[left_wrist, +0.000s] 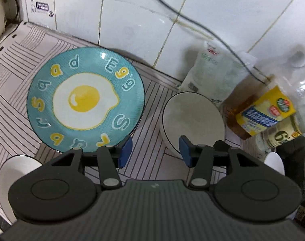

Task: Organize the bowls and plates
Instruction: 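Move both grippers to the second white bowl by the bottles and close them, then lift the second bowl with both grippers and carry it over the first bowl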

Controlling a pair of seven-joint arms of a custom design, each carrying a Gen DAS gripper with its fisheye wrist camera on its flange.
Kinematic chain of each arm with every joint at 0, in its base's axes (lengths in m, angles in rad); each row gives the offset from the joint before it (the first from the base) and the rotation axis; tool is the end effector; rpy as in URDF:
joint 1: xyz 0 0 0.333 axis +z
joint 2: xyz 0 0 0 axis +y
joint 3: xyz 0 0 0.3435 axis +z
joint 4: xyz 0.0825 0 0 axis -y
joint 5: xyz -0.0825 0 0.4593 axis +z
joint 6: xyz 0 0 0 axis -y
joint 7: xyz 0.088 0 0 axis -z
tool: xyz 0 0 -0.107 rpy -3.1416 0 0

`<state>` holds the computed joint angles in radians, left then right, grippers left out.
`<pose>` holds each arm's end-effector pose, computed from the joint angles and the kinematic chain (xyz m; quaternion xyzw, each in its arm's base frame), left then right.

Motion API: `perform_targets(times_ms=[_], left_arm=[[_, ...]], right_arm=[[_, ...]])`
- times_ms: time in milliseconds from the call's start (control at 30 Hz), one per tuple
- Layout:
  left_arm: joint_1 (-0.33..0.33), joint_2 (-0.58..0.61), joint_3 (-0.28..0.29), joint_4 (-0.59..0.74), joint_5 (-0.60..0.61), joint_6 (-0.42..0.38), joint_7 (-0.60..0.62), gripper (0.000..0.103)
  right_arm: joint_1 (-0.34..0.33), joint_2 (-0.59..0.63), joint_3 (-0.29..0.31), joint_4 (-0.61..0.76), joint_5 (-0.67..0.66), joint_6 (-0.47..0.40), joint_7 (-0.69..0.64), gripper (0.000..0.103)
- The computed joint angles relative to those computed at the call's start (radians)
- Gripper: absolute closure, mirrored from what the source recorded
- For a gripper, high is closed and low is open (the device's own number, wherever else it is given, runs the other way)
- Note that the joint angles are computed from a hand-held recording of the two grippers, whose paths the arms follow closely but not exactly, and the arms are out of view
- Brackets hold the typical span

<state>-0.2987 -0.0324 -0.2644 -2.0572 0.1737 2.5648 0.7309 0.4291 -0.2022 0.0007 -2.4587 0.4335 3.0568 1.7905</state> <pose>0.5482 -0.3508 0.5042 -0.7307 0.6254 -0.2582 0.0910 0.5165 0.2004 0.4421 -0.5795 0.7137 -0.0794 0.3853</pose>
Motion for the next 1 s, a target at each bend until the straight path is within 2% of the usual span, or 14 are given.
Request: perform_targets(times_ms=[67,133,267,333,400,500,567,600,633,733,767,833,867,1000], left_arm=[[-0.001,0.021,0.001,0.012,-0.005,0.002,0.012,0.053],[-0.002,0.040,0.002,0.021,-0.003,0.007,0.015,0.053],[-0.005,0.069,0.007,0.036,-0.011,0.010,0.024,0.053],[-0.008,0.085,0.009,0.048,-0.005,0.008,0.017,0.053],[-0.012,0.098,0.012,0.054,0.008,0.014,0.003,0.052],[-0.020,0.120,0.016,0.062,0.035,0.030,-0.021,0.052],[-0.024,0.128,0.017,0.058,0.040,0.049,-0.024,0.061],[-0.024,0.131,0.015,0.058,0.023,0.051,-0.013,0.068],[-0.022,0.131,0.011,0.056,-0.007,0.055,0.001,0.081],[-0.035,0.131,0.012,0.071,0.004,-0.005,-0.021,0.084],[-0.038,0.126,0.012,0.069,0.014,-0.014,-0.023,0.088],[-0.040,0.114,0.007,0.065,0.011,-0.039,0.005,0.088],[-0.040,0.105,0.005,0.060,0.000,-0.047,0.023,0.088],[-0.036,0.060,-0.002,0.036,-0.066,-0.085,0.069,0.088]], right_arm=[[0.056,0.027,-0.050,0.016,0.101,0.005,-0.057,0.039],[0.081,0.051,-0.070,0.036,0.196,-0.004,-0.117,0.040],[0.063,0.091,-0.043,0.072,0.287,-0.020,-0.162,0.046],[0.041,0.107,-0.020,0.089,0.303,-0.041,-0.160,0.056],[0.005,0.119,0.014,0.098,0.263,-0.057,-0.109,0.066],[0.014,0.131,0.018,0.116,0.396,-0.055,-0.200,0.079],[-0.030,0.132,0.054,0.112,0.291,-0.061,-0.094,0.082],[-0.046,0.132,0.067,0.110,0.221,-0.063,-0.029,0.085],[-0.055,0.132,0.072,0.108,0.184,-0.064,0.009,0.087],[-0.046,0.122,0.071,0.106,0.198,-0.060,0.010,0.088],[-0.057,0.113,0.080,0.101,0.143,-0.070,0.056,0.088],[-0.083,0.102,0.092,0.099,0.020,-0.103,0.159,0.087],[-0.084,0.093,0.091,0.095,0.002,-0.117,0.182,0.087],[-0.059,0.039,0.070,0.054,0.031,-0.126,0.187,0.087]])
